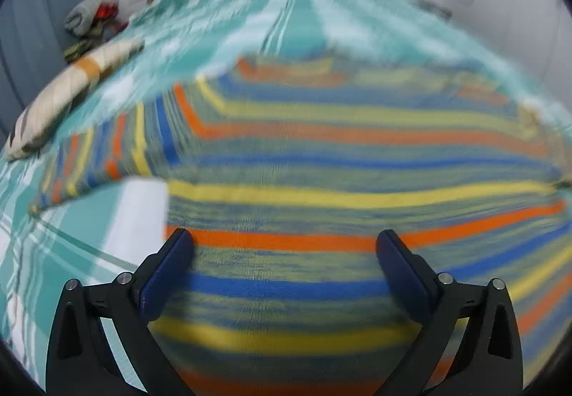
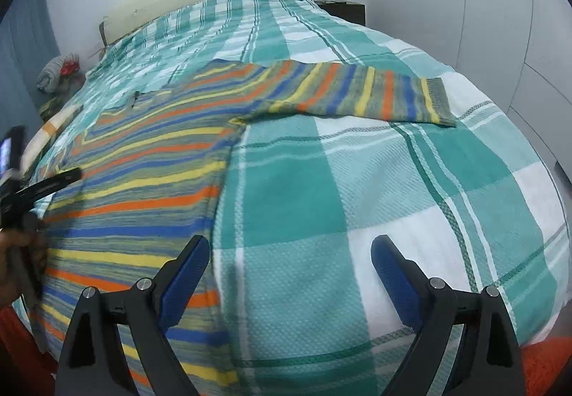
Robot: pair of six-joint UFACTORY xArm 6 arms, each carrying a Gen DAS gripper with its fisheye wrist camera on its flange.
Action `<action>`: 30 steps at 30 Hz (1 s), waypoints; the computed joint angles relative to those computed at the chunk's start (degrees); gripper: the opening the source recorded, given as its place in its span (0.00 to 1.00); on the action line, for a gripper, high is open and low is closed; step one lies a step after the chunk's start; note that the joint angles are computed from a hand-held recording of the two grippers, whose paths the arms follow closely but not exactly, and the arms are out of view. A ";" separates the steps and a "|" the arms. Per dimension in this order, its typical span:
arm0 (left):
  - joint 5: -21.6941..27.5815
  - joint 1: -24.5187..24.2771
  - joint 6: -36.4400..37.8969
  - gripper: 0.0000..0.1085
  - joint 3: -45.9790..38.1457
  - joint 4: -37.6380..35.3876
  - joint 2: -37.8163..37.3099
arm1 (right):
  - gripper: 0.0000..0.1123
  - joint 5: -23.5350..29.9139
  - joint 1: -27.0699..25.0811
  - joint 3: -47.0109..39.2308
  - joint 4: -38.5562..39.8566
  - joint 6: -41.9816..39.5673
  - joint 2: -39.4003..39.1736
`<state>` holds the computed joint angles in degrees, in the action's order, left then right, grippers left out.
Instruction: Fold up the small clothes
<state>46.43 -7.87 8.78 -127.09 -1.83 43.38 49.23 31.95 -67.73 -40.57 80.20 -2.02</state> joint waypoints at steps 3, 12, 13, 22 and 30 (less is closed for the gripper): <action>-0.57 0.89 1.98 0.95 0.18 -4.80 0.30 | 0.81 -0.50 -0.25 0.38 0.47 0.19 -0.14; 1.24 1.06 1.98 0.95 -2.73 -5.29 1.76 | 0.81 -4.36 -1.37 0.92 4.96 -2.73 0.59; 1.24 1.06 1.99 0.95 -2.68 -5.39 1.73 | 0.81 -4.93 -1.27 1.22 4.88 -2.70 0.23; 1.08 1.04 1.95 0.95 -2.45 -5.35 1.62 | 0.81 -8.30 -2.12 0.23 5.71 -1.34 1.52; 1.07 1.01 1.88 0.95 -2.51 -5.30 1.68 | 0.81 -7.58 -1.44 -0.94 5.94 -2.22 2.54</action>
